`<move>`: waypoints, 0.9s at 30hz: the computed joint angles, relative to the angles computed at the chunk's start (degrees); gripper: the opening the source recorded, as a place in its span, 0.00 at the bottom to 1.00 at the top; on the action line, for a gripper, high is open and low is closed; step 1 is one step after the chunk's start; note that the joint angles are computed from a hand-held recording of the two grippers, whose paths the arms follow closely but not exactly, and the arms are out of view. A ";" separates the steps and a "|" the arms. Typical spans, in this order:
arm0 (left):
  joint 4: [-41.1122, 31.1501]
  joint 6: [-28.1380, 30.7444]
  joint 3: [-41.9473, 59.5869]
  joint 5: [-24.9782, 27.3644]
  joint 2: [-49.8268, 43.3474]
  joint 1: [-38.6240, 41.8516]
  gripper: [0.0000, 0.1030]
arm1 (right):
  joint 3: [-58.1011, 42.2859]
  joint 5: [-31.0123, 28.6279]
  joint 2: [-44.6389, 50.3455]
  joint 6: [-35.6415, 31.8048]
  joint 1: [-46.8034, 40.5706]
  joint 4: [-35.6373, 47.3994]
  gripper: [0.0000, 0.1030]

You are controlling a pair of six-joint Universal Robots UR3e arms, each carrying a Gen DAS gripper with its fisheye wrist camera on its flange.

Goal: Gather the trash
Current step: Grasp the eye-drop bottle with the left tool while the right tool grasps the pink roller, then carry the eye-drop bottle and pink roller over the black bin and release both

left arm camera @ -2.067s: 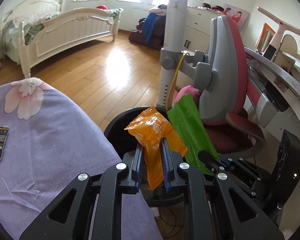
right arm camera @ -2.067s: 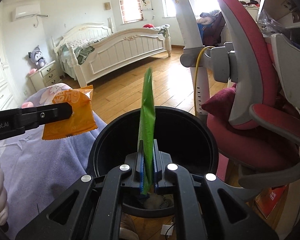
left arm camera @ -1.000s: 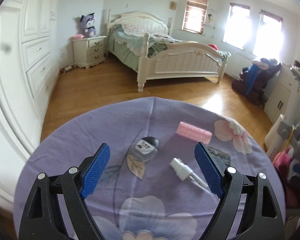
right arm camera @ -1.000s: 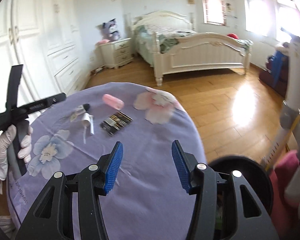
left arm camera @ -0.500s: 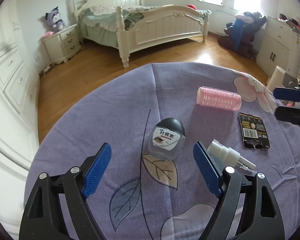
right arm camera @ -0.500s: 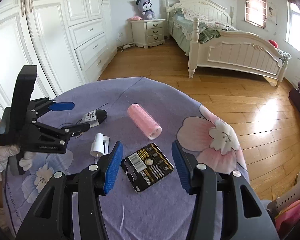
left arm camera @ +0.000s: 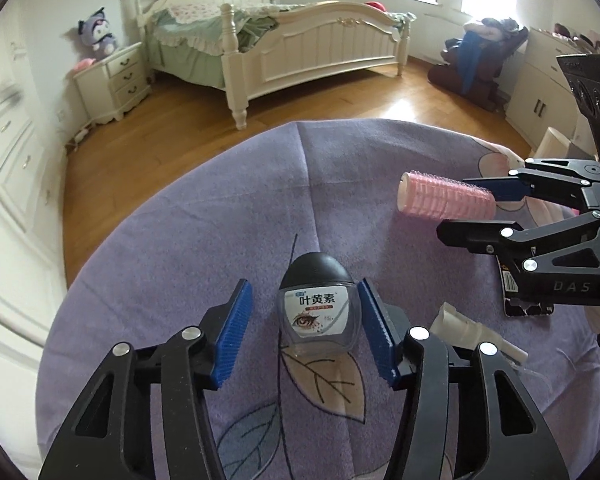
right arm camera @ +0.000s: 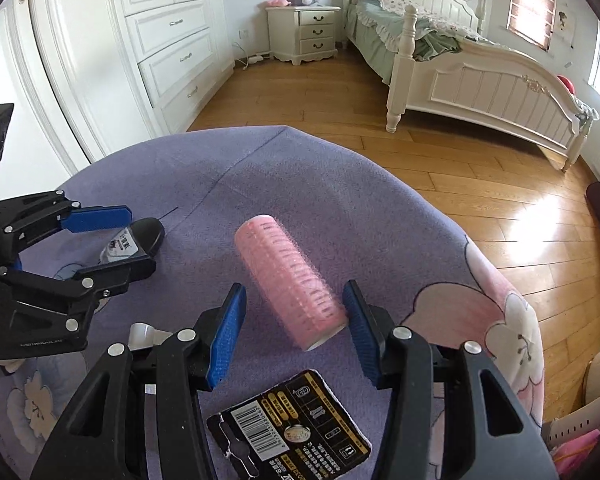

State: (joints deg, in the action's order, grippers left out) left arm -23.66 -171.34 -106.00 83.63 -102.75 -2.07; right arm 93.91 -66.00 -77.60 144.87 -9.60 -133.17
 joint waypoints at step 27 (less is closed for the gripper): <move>8.67 -11.70 -13.94 -3.00 17.17 -6.25 0.40 | 28.19 28.12 -54.97 -22.27 -39.40 41.79 0.28</move>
